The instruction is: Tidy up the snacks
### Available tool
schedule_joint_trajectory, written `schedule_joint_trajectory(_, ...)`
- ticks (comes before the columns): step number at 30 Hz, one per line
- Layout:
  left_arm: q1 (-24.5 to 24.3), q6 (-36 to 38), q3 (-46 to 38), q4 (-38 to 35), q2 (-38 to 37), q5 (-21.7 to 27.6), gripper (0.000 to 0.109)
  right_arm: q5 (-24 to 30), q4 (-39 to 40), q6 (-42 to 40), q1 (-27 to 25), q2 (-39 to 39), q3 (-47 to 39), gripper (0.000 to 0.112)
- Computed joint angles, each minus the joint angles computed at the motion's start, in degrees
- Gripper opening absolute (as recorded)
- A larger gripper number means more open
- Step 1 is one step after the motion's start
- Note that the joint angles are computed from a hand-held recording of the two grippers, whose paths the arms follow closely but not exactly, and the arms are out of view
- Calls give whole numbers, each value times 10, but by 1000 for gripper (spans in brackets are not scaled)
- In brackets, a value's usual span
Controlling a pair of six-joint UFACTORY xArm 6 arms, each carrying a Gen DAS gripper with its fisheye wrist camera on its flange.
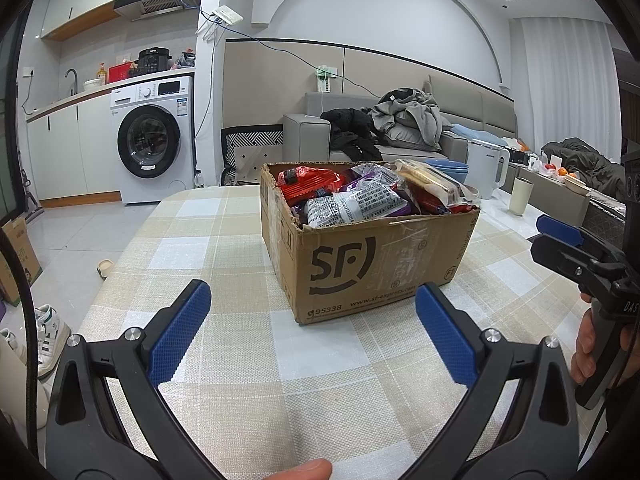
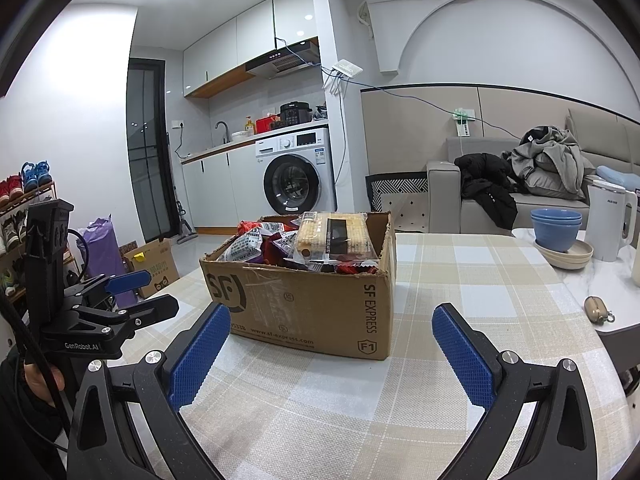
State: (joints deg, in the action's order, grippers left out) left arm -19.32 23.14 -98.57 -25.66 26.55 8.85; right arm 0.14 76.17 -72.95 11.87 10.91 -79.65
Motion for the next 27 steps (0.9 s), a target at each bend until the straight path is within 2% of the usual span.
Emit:
schedule_joint_trajectory(24,-1,2,1,-3,-1,-1,102,-1,-9,8,0,0,2,103)
schedule_joint_trajectory(27,0,-14,0,15,1,0,102,-1,-7,6,1,0,1,103)
